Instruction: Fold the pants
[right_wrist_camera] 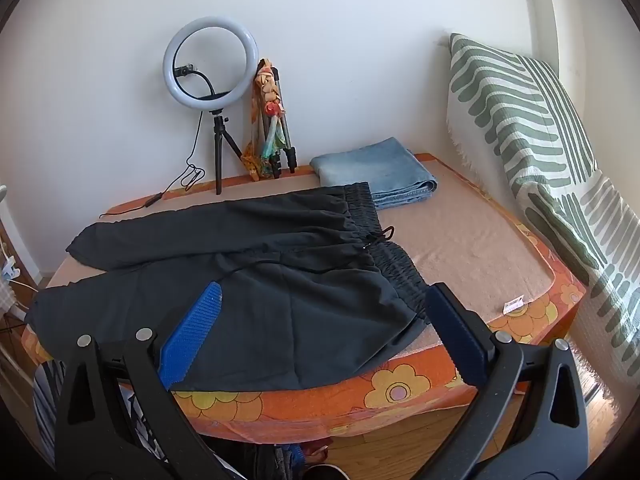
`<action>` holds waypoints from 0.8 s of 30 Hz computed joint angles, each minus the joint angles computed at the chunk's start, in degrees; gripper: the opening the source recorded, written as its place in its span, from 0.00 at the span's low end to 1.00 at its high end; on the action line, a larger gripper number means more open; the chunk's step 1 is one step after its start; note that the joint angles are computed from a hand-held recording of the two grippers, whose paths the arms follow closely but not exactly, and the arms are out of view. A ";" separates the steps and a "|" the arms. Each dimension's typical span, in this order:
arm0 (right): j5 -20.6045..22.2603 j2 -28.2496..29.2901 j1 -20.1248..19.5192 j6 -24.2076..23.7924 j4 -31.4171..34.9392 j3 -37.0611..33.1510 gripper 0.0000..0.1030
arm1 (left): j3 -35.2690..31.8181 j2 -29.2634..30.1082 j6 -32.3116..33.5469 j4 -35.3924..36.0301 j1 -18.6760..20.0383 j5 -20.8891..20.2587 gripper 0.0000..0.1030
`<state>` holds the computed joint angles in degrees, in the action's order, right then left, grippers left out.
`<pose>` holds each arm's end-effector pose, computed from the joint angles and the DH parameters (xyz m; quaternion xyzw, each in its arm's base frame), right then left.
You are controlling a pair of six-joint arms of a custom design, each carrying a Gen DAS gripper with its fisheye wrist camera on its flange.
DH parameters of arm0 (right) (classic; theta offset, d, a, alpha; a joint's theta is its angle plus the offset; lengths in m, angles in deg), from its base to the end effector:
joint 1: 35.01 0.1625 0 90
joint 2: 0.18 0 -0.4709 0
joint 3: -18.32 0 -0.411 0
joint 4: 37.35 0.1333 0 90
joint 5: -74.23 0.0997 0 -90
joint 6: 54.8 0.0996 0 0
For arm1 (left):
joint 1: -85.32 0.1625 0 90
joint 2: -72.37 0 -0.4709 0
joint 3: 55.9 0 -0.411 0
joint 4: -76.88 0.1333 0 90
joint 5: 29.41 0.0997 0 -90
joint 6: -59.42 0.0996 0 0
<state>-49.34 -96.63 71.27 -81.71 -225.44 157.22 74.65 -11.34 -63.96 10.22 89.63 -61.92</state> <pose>0.1803 -0.3382 0.3885 0.1863 -0.8369 0.4212 0.2957 -0.2990 -0.2404 0.2188 0.0299 0.7683 -0.5074 0.3891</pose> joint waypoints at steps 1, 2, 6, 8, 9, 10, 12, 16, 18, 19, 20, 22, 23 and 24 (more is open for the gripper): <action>-0.02 0.07 0.01 -0.04 -0.11 0.00 1.00 | 0.12 -0.19 0.17 -0.33 0.05 0.14 0.99; 0.00 0.16 -0.01 -0.05 -0.09 -0.03 1.00 | 0.21 -0.34 0.32 -0.57 0.17 0.28 0.99; 0.79 -0.06 -0.19 -0.34 -0.91 0.28 1.00 | 0.67 -3.13 -0.42 1.63 -0.81 -0.18 0.99; 0.73 -0.09 -0.13 -0.58 -1.13 0.38 1.00 | 0.24 -1.37 -1.68 2.27 -0.93 -0.26 0.99; 0.82 -0.14 -0.23 -0.73 -1.25 0.49 1.00 | -0.44 -0.23 -1.64 2.27 -0.44 0.04 0.99; 0.79 -0.27 -0.08 -0.55 -0.89 0.40 1.00 | -0.52 -0.32 -1.80 2.68 -0.52 0.03 0.99; 0.99 -0.24 -0.24 -0.53 -0.76 0.32 1.00 | -1.52 0.95 -2.16 3.52 -0.34 0.20 0.99; 0.59 0.08 -0.15 -0.74 -1.13 0.36 1.00 | -1.84 1.11 -2.61 4.03 -0.30 0.40 0.99; 0.59 0.04 -0.15 -0.71 -1.11 0.38 1.00 | -1.95 1.16 -2.74 4.22 -0.28 0.60 0.99; 0.76 -0.05 -0.21 -0.67 -1.01 0.43 1.00 | -1.98 1.20 -2.94 4.40 -0.29 0.66 0.99; 0.73 -0.14 -0.14 -0.48 -0.75 0.41 1.00 | -2.12 1.36 -3.20 4.62 -0.24 0.71 0.99; 0.71 0.06 -0.18 -0.72 -1.25 0.52 1.00 | -2.01 1.33 -3.11 4.33 -0.23 0.80 0.99; 0.65 0.07 -0.12 -0.65 -1.24 0.52 1.00 | -1.99 1.47 -3.08 4.34 -0.30 0.81 0.99; 0.71 0.05 -0.16 -0.68 -1.22 0.52 1.00 | -1.98 1.64 -3.40 4.62 -0.42 0.74 0.99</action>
